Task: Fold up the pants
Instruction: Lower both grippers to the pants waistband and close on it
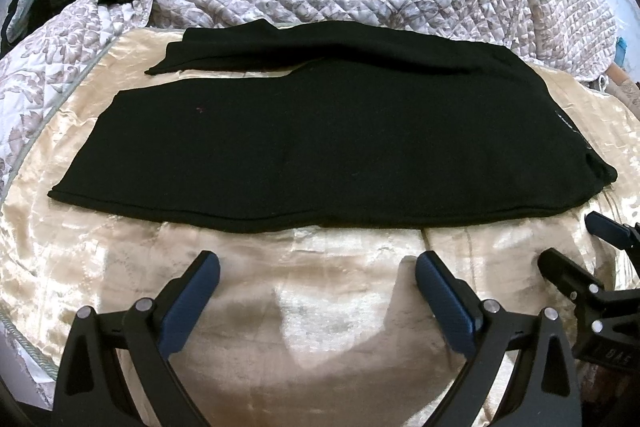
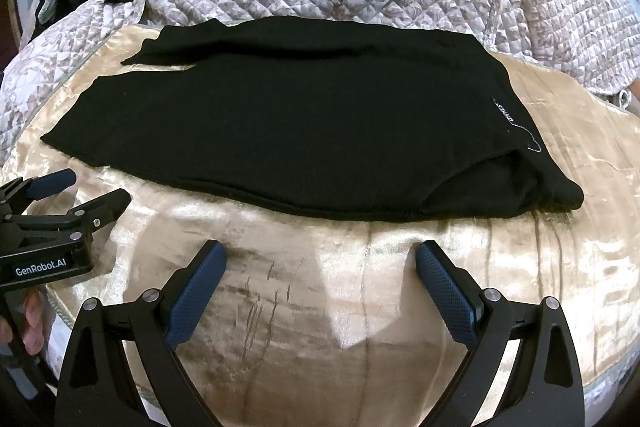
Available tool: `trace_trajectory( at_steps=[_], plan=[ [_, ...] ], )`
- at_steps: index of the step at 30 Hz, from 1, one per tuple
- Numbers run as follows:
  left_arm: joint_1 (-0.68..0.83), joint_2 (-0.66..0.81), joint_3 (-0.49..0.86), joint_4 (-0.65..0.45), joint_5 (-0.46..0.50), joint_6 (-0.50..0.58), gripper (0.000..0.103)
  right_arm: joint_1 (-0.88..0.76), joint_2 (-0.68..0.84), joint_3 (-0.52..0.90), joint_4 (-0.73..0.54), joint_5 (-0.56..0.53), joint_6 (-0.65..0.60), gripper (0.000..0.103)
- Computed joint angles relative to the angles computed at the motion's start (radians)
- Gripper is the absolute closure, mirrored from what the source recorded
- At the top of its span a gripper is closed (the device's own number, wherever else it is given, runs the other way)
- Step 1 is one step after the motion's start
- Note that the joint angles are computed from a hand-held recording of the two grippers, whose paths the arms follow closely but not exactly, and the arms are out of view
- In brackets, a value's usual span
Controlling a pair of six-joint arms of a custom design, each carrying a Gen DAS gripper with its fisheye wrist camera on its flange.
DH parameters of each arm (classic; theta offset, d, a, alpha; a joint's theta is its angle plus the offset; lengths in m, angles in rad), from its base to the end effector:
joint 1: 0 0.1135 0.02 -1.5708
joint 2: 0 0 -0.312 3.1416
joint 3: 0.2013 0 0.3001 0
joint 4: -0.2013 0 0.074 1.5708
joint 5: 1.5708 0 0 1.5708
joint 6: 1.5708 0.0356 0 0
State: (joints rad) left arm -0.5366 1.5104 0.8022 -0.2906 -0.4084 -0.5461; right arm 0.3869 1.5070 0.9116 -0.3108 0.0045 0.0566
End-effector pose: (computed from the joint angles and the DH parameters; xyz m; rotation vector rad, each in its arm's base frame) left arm 0.2833 -0.1521 0.1895 -0.1607 2.4480 0.0635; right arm 0.3194 0.1299 0.2234 -0.4068 2.4526 0.1832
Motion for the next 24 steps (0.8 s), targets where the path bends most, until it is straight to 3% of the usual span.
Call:
trace_trajectory(
  at_steps=[15,24],
  plan=[
    [0.030,-0.070,-0.044,0.038,0.041,0.001,0.007,-0.077,-0.039,0.003,-0.007,-0.082,0.065,0.008],
    [0.133,-0.144,-0.083,0.042,0.084,-0.024,0.007,-0.187,-0.027,0.017,-0.015,-0.142,0.145,0.015]
  ],
)
